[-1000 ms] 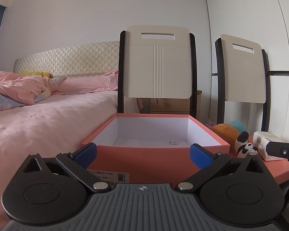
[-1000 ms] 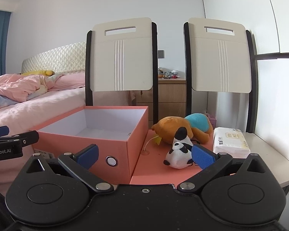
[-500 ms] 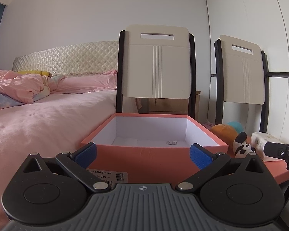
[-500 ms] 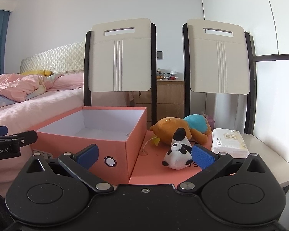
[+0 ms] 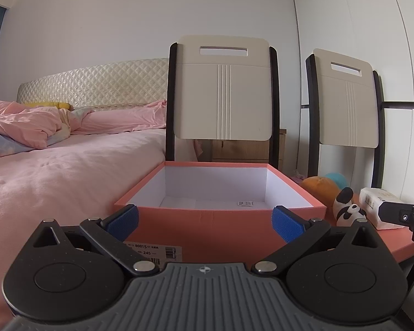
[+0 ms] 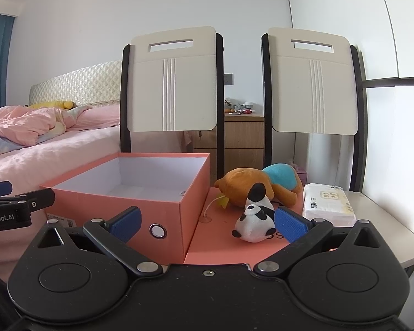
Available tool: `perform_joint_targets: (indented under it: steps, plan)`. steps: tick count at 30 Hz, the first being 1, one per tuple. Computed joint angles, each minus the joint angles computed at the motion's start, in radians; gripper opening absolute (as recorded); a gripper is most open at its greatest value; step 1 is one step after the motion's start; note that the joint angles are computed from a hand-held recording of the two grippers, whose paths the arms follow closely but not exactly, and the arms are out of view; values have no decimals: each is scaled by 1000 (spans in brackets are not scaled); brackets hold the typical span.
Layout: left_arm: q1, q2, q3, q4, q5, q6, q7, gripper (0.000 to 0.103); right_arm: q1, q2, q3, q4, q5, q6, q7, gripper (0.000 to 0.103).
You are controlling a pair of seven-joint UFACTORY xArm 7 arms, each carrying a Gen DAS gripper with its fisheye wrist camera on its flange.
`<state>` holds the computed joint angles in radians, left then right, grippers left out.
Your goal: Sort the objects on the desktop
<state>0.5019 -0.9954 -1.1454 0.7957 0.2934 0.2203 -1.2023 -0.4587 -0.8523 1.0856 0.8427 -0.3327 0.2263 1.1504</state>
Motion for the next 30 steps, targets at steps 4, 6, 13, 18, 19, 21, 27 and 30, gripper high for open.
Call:
perform_joint_targets:
  steps: [4,6,13,18,19,21,27,30]
  plan:
    - [2,0,-3,2,-1,1,2,103,1,-2,0,0,0,5,3,102]
    - [1,-2,-2,1,-1,-1,1,103,2,-5,0,0,-1,8,4,102]
    - [2,-4,-2,-3,-3,-3,1,103,-1,1,4,6,-5,13,2,102]
    - [8,-1,-7,4,-2,3,5,103,-2,4,7,8,-5,15,1,102]
    - [8,-1,-8,5,-2,3,6,103,-1,3,6,7,-4,15,2,102]
    - [9,-1,-10,5,-2,3,7,103,1,-1,4,4,-3,13,5,102]
    - [7,-9,-10,0,-5,-6,5,103,-5,-2,2,4,-1,12,13,102]
    - [6,-13,-7,-4,-6,-16,3,103,-7,-7,4,5,-1,14,18,102]
